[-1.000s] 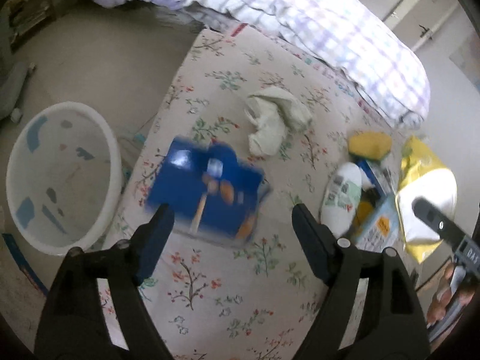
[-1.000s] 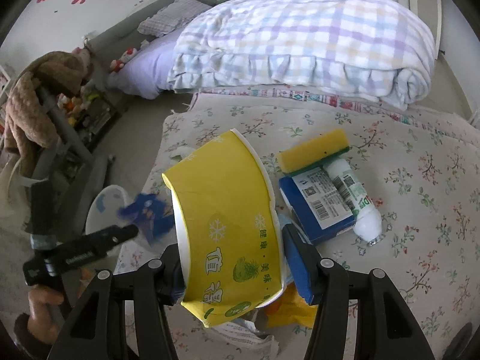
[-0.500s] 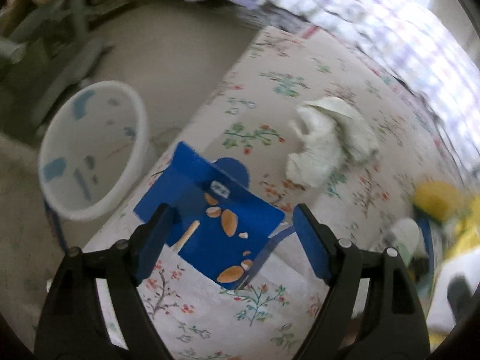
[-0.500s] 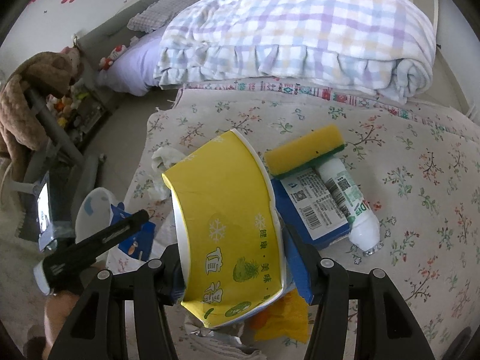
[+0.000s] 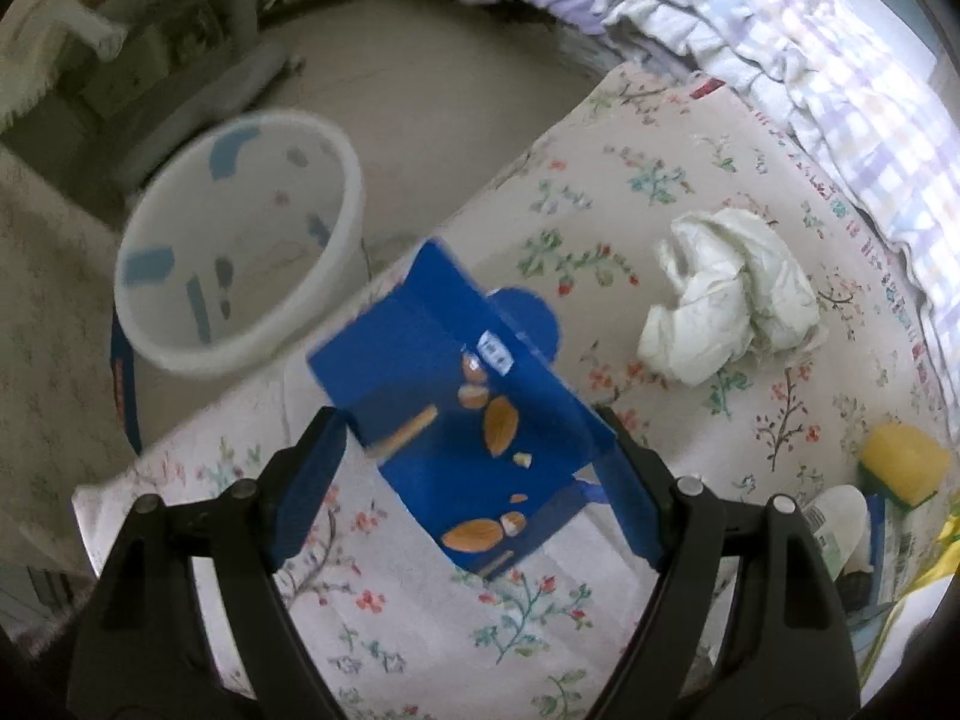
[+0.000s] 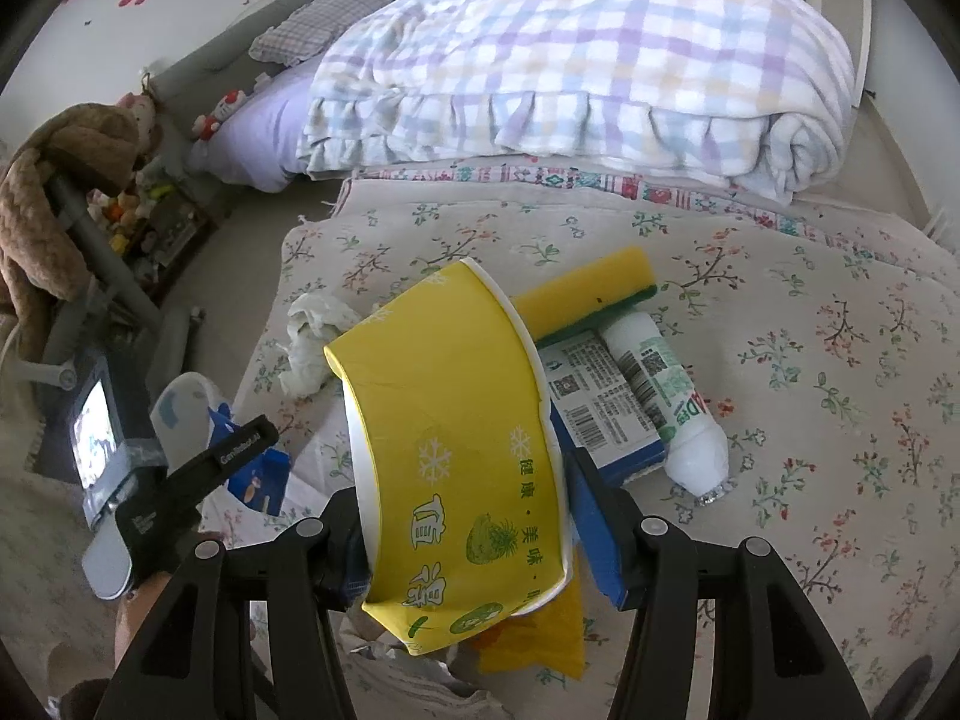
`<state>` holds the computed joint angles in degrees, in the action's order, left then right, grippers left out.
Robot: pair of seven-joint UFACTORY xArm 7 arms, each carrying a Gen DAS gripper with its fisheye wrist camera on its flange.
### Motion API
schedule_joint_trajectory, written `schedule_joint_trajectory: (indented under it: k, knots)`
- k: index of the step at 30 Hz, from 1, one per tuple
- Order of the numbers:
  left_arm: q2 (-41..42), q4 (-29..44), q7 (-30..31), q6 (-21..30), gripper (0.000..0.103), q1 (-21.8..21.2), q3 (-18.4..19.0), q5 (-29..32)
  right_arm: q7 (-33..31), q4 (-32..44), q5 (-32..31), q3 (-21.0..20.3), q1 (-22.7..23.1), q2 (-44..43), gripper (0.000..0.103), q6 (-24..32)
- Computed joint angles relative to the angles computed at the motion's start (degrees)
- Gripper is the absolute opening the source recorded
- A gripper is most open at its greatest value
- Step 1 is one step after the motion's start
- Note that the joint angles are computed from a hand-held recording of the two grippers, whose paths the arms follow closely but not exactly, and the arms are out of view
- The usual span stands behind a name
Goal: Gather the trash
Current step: 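Carry the blue box to the wastebasket and open the left tool to drop it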
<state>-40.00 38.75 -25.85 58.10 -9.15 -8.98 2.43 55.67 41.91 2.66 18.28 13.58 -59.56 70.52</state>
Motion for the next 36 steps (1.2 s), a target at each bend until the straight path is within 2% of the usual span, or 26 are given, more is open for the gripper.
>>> schedule_joint_trajectory:
  k: [2,8,12,20,28,36]
  knots:
    - [0.6,0.3,0.0,2.3,0.082,-0.3,1.0,-1.6,0.0,0.0,0.1,0.0,0.1,0.1,0.058,-0.1]
    - [-0.3,-1.2,3.1,-1.1,0.073,-0.8,2.2,-2.1,0.2,0.5,0.1,0.5,0.3,1.6,0.058,-0.8]
    - [0.1,-0.8,8.7,-2.1,0.06,-2.1,4.6,-4.2,0.4,1.4,-0.3,1.1,0.6,2.7,0.058,-0.8]
    - [0.9,0.8,21.0,0.3,0.059,-3.1,10.8,-13.5,1.4,3.7,-1.5,2.3,0.5,5.2,0.058,-1.0]
    - [0.7,3.5,30.5,3.9,0.059,0.9,14.4,-17.1,3.5,6.8,-2.5,4.5,1.0,10.2,0.058,-3.6]
    - [2.8,7.2,38.3,4.5,0.059,6.7,18.1,-17.2,6.0,11.6,-5.0,7.3,2.4,19.7,0.058,-8.0]
